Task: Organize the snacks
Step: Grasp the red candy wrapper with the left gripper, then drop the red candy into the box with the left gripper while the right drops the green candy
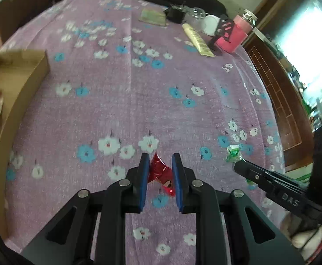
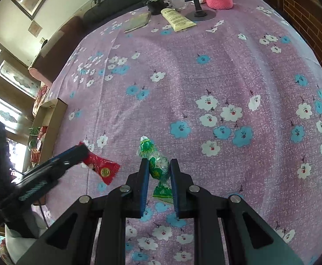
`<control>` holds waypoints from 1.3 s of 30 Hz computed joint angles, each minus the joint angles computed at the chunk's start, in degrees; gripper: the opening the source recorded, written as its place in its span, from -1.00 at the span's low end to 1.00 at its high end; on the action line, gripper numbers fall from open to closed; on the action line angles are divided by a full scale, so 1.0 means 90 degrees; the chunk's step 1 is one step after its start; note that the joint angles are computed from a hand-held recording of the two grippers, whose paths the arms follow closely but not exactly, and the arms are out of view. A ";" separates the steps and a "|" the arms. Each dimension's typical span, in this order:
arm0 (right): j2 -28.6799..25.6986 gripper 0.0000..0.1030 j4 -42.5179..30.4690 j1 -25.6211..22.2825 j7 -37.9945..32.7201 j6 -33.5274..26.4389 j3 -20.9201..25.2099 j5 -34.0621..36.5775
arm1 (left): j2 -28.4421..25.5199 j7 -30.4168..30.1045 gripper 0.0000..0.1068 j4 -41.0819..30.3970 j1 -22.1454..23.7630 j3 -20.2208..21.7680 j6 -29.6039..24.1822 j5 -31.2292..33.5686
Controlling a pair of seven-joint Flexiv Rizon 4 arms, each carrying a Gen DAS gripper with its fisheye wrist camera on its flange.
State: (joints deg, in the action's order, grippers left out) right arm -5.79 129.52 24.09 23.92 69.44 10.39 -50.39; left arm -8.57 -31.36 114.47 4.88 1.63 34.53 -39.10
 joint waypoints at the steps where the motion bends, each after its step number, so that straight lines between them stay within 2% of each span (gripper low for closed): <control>1: 0.0014 -0.66 0.0026 -0.0010 0.0057 0.0019 -0.0009 -0.0007 | -0.0027 -0.0207 -0.49 -0.0039 0.0006 0.0019 -0.0065 0.0067; 3: 0.0049 -0.66 0.0060 -0.0030 0.0161 0.0071 -0.0035 -0.0155 | 0.0002 -0.0386 -0.14 0.0041 -0.0028 0.0026 0.0049 0.0133; 7: 0.0096 -0.66 0.0069 -0.0042 0.0132 0.0028 0.0007 -0.0274 | 0.0051 -0.0576 0.11 0.0234 -0.0163 -0.0015 0.0336 0.0313; 9: 0.0119 -0.66 0.0101 -0.0055 0.0182 0.0013 0.0023 -0.0274 | 0.0044 -0.0533 0.32 0.0354 -0.0282 -0.0060 0.0751 0.0492; 11: 0.0147 -0.66 0.0146 -0.0069 0.0204 0.0032 0.0046 -0.0257 | 0.0012 -0.0266 0.36 0.0496 -0.0390 -0.0111 0.1249 0.0692; 13: 0.0172 -0.66 0.0170 -0.0072 0.0195 0.0026 0.0069 -0.0234 | 0.0022 0.0053 0.30 0.0625 -0.0446 -0.0153 0.1602 0.0779; 14: 0.0182 -0.66 0.0185 -0.0077 0.0202 0.0033 0.0072 -0.0251 | 0.0040 0.0180 0.05 0.0632 -0.0439 -0.0159 0.1581 0.0806; 15: 0.0189 -0.66 0.0195 -0.0080 0.0199 0.0019 0.0079 -0.0248 | 0.0046 0.0254 -0.29 0.0585 -0.0404 -0.0155 0.1415 0.0783; 17: 0.0187 -0.66 0.0213 -0.0096 0.0211 0.0036 0.0078 -0.0245 | -0.0003 0.0224 -0.38 0.0383 -0.0306 -0.0115 0.0927 0.0802; 20: 0.0171 -0.66 0.0217 -0.0114 0.0239 0.0090 0.0057 -0.0327 | -0.0016 0.0203 -0.38 0.0283 -0.0208 -0.0055 0.0805 0.0733; 22: 0.0143 -0.66 0.0214 -0.0126 0.0288 0.0156 0.0035 -0.0404 | -0.0015 0.0218 -0.38 0.0206 -0.0073 0.0002 0.0514 0.0570; 29: -0.0127 -0.66 -0.0008 -0.0042 0.0179 0.0429 -0.0034 -0.0495 | 0.0256 0.0175 -0.37 0.0186 0.0147 0.0184 0.0255 0.0367; 34: -0.0646 -0.67 -0.0571 0.0204 -0.0053 0.0838 -0.0242 -0.0678 | 0.0509 0.0127 -0.37 0.0157 0.0306 0.0359 0.0114 0.0310; 39: -0.1240 -0.67 -0.1414 0.0651 -0.0778 0.0936 -0.0376 -0.0331 | 0.0569 0.0154 -0.37 0.0023 0.0583 0.0546 0.0032 0.0107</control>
